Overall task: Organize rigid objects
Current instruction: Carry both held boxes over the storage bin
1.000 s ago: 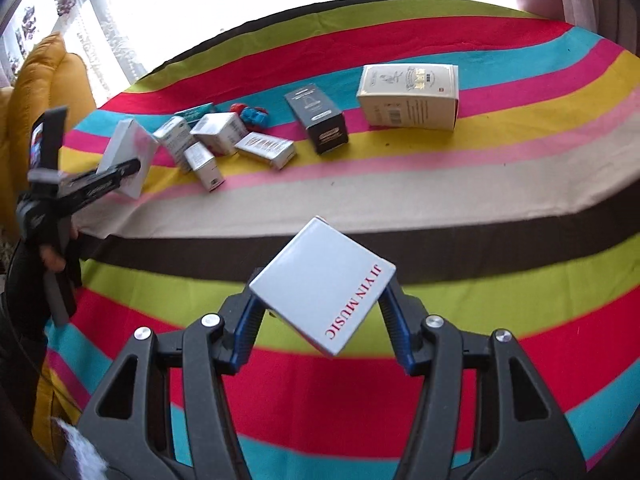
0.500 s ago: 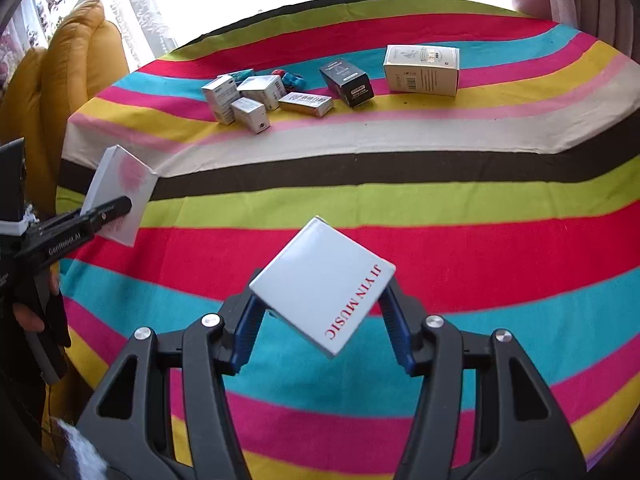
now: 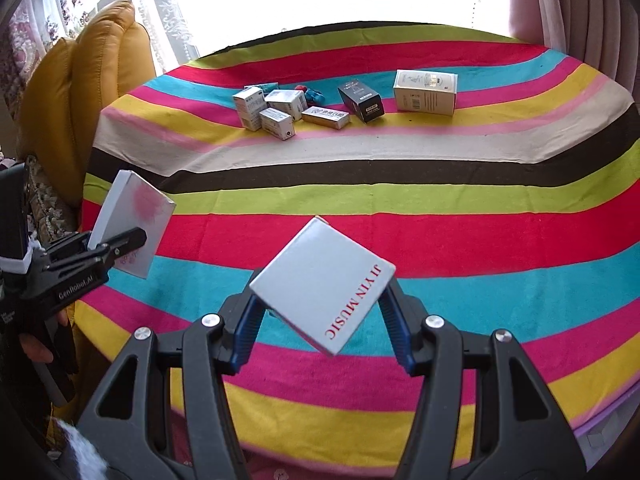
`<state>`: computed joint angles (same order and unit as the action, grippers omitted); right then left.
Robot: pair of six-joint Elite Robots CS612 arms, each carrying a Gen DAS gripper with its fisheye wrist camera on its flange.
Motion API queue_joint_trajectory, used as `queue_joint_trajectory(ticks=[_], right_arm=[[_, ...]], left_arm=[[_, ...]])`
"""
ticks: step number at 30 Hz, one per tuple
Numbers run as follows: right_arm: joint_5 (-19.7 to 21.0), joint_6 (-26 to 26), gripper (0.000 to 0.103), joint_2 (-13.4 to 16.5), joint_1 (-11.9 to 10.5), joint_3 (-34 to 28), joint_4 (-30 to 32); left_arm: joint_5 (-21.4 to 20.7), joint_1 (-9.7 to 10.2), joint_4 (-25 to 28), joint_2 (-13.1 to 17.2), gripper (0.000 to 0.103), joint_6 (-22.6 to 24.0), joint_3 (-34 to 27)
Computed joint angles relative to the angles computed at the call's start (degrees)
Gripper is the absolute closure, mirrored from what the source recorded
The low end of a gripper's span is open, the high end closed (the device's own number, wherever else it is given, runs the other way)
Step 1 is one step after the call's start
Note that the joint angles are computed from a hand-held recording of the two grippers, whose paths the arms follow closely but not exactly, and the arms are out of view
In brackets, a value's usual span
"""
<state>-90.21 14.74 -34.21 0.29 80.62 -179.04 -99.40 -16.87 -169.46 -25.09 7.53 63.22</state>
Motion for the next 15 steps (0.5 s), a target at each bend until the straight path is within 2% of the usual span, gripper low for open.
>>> queue_joint_trajectory(ticks=[15], right_arm=[[-1.7,0.6,0.044,-3.6,0.2,7.1,-5.5]], left_arm=[[-2.1,-1.00,-5.8,-4.2,0.068,2.7,8.9]])
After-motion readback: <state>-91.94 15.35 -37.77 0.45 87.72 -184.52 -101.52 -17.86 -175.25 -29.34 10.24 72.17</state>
